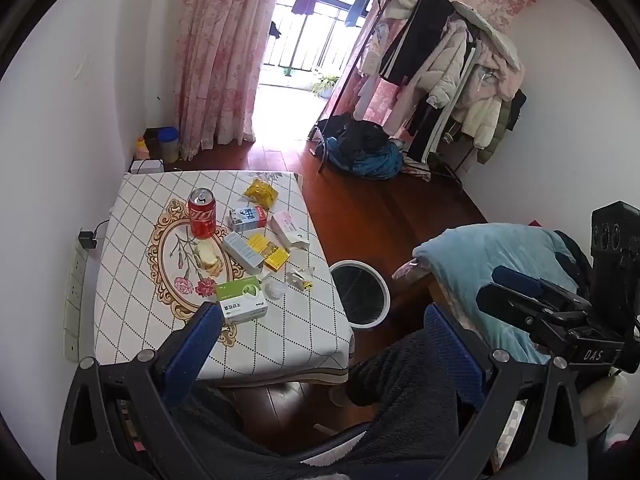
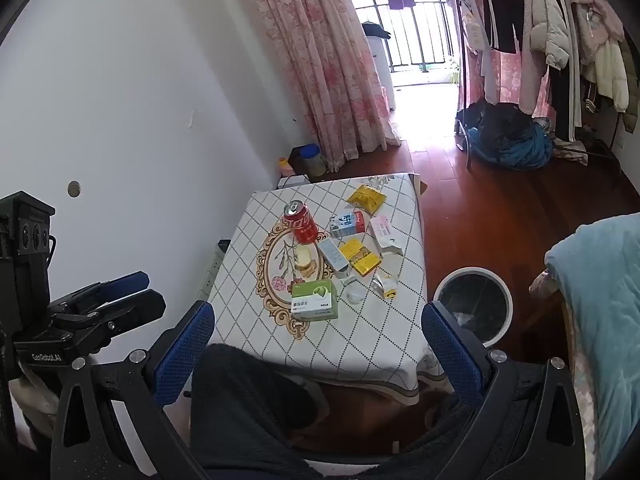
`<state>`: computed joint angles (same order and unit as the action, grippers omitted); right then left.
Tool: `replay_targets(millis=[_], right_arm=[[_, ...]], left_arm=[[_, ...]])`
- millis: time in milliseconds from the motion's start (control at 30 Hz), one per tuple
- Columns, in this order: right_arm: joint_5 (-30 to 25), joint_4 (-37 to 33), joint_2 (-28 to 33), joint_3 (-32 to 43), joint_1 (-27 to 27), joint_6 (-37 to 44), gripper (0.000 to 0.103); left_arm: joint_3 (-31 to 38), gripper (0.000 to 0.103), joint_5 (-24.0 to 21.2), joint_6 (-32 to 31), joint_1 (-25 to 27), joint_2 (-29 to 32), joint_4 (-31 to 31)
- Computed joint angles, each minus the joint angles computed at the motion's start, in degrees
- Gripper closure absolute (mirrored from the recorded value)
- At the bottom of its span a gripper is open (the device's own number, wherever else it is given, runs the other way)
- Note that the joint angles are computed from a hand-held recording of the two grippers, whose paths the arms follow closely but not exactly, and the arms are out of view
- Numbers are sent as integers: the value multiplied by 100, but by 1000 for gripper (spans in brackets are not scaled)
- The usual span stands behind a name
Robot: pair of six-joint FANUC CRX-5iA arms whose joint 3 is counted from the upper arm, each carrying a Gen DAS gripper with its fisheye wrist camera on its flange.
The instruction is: Collect trash
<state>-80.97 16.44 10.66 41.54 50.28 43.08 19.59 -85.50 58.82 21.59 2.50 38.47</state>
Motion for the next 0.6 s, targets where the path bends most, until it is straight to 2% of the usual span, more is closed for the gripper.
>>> replay_targets(millis=[367,500,600], right_arm=[[-68,66,41,119,13,1,0],[3,123,-82,-75,49,-39,0],[-21,152,-60,-47,60,-40,0]], left_arm=[[259,0,-124,51,-32,130,70],[351,0,-144,59,-10,199,90],[-5,0,9,-94,-7,-18,112]])
